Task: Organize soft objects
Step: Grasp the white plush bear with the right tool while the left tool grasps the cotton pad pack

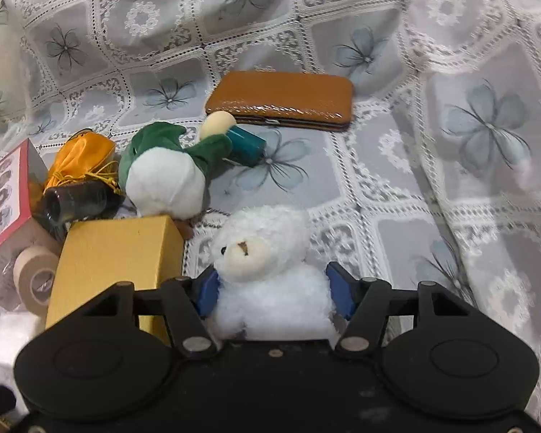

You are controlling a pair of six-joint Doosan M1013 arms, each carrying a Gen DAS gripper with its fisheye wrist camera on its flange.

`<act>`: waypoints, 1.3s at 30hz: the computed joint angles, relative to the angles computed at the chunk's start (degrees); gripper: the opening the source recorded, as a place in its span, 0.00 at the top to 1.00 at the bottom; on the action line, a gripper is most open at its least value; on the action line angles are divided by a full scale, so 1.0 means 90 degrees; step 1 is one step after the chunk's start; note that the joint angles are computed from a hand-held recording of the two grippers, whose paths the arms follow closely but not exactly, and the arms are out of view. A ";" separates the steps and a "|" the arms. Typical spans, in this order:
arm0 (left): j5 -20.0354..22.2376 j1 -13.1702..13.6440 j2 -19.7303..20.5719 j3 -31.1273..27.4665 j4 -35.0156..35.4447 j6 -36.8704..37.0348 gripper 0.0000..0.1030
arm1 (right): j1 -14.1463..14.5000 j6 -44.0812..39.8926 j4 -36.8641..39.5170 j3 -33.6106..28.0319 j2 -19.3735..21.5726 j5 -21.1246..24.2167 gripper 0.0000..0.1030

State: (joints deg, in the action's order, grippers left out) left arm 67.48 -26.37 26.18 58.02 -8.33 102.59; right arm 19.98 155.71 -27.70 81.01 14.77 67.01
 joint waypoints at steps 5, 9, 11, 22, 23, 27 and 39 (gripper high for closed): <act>0.0101 -0.0093 0.0194 -0.0224 0.0054 -0.0134 0.08 | 0.0153 0.0295 -0.0063 0.0154 -0.0177 0.0130 0.41; 0.0133 -0.0151 0.0315 -0.0308 0.0231 -0.0297 0.08 | 0.0260 0.0407 -0.0080 0.0235 -0.0263 0.0208 0.41; 0.0161 -0.0169 0.0366 -0.0348 0.0335 -0.0402 0.08 | 0.0300 0.0453 -0.0104 0.0262 -0.0293 0.0231 0.41; 0.0135 -0.0169 0.0421 -0.0432 0.0424 -0.0654 0.08 | 0.0409 0.0568 -0.0039 0.0266 -0.0352 0.0277 0.41; 0.0114 -0.0177 0.0404 -0.0413 0.0463 -0.0667 0.08 | 0.0421 0.0557 -0.0029 0.0255 -0.0351 0.0292 0.41; 0.0013 -0.0174 0.0314 -0.0323 0.0392 -0.0579 0.08 | 0.0474 0.0546 -0.0003 0.0223 -0.0351 0.0337 0.41; 0.0029 -0.0275 0.0349 -0.0283 0.0615 -0.0561 0.05 | 0.0503 0.0588 0.0070 0.0231 -0.0389 0.0335 0.40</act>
State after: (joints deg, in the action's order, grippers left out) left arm 67.74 -28.85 29.32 55.47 -2.80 97.55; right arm 24.50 161.01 -27.07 83.08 11.27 70.02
